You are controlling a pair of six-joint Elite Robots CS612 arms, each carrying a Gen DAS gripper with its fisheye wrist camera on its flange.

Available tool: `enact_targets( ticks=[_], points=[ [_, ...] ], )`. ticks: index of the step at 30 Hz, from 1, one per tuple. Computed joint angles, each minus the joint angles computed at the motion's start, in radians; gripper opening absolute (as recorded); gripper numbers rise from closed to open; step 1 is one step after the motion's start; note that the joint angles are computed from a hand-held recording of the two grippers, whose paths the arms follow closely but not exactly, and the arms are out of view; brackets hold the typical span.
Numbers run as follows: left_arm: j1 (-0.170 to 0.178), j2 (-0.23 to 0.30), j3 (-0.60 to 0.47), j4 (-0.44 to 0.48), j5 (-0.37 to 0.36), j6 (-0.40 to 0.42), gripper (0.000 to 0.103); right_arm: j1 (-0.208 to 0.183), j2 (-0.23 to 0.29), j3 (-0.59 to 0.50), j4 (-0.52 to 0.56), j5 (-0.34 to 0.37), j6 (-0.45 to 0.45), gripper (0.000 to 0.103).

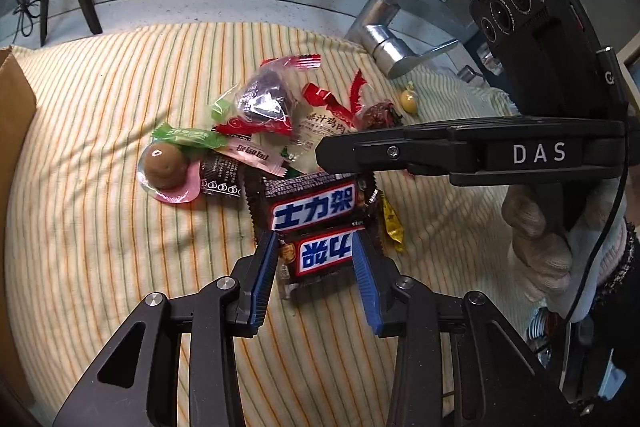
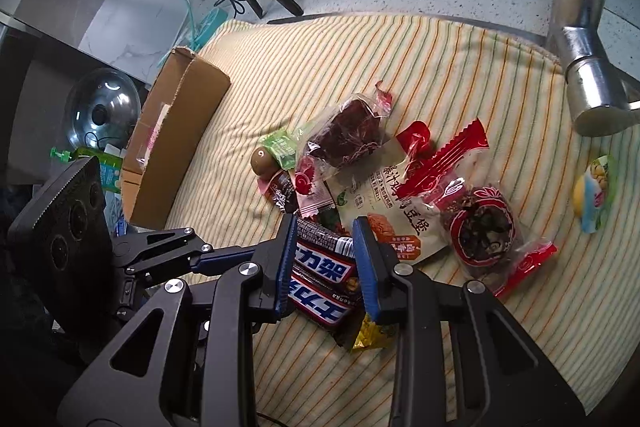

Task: Organize snacks
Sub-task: 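Grasp a Snickers bar with the left gripper while the right gripper grasps the yellow packet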

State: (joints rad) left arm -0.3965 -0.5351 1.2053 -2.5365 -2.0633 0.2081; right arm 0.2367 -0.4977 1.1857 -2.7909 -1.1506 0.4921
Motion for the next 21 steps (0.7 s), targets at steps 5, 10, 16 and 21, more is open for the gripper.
enact_targets(
  ticks=[5,10,16,21],
  points=[
    [0.001,-0.009,0.013,0.034,-0.009,0.032,0.036,0.001,0.002,-0.005,0.013,0.007,-0.011,0.031],
    [-0.002,-0.029,0.051,0.069,-0.026,0.068,0.036,-0.002,-0.007,0.022,-0.023,0.011,0.011,0.031],
    [-0.009,-0.049,0.083,-0.070,0.030,0.077,0.036,0.004,-0.042,0.093,-0.082,-0.047,0.044,0.031],
    [-0.027,-0.039,0.058,-0.016,0.058,0.171,0.037,0.013,-0.056,0.128,-0.069,-0.074,0.048,0.031]
  ],
)
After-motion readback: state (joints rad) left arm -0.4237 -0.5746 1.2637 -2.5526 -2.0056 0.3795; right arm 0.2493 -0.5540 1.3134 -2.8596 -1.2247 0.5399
